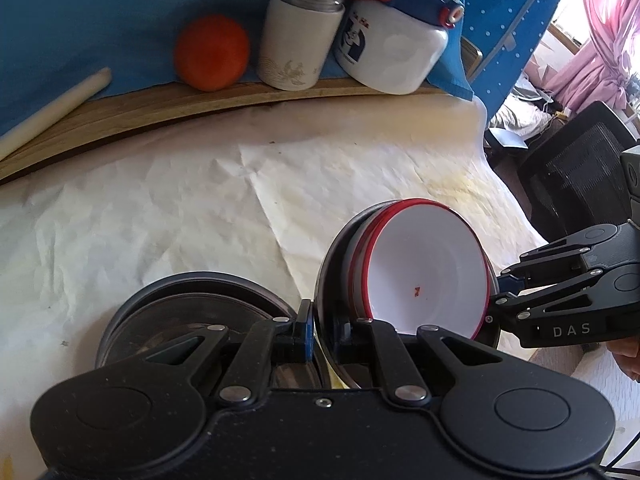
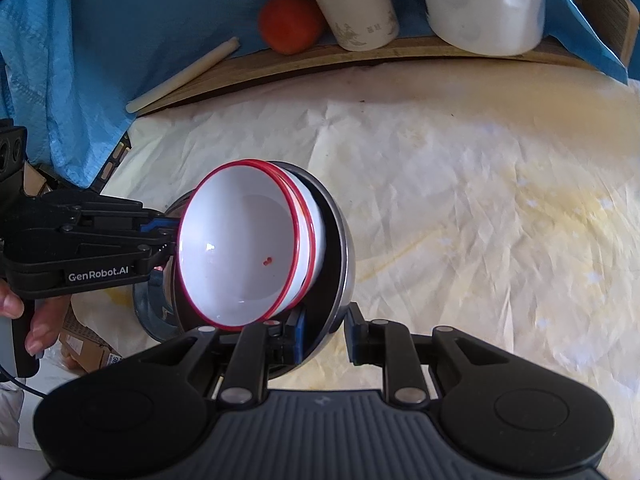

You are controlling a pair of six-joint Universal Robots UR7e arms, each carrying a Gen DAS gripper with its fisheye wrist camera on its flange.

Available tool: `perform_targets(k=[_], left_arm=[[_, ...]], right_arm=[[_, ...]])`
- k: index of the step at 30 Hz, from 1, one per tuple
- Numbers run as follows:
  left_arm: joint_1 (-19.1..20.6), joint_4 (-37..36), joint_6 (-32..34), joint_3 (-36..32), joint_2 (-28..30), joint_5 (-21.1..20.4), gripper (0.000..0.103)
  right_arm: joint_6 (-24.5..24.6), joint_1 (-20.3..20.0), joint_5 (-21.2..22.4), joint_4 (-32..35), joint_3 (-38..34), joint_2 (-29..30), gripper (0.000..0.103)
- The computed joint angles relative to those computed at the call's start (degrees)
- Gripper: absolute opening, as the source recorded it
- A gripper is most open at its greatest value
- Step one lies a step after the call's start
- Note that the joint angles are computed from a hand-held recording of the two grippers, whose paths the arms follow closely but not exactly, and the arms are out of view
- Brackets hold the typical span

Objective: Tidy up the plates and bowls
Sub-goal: 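Lift the steel bowl with the white bowls and carry it over the plate stack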

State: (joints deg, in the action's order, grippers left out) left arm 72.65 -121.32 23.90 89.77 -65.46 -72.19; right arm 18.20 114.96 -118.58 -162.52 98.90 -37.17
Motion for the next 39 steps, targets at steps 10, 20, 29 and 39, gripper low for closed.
perform_targets(k=[10,20,29,39], left_arm=[[1.88,-0.84,-0.28,-0.07,-1.69,0.35,0.008],[3.85,-1.07,-1.18,0.19,-4.06,2.17,0.008],[5.46,-1.34,-1.58,0.03,-5.29,2.96,0.008],[6.61,-0.89,-1.95,-0.68,-5.31,3.35,0.008]], right_arm=[[-1.43,0.96,0.70,2.11,-4.45,3.34,0.022],[-3.59,1.88,2.84,5.65,-10.04,7.50,0.022],[-4.99,2.41,4.17,8.53,-14.40,10.42,0.022],[-5.55,2.48,4.62,11.71,-17.75,12.47,0.022]])
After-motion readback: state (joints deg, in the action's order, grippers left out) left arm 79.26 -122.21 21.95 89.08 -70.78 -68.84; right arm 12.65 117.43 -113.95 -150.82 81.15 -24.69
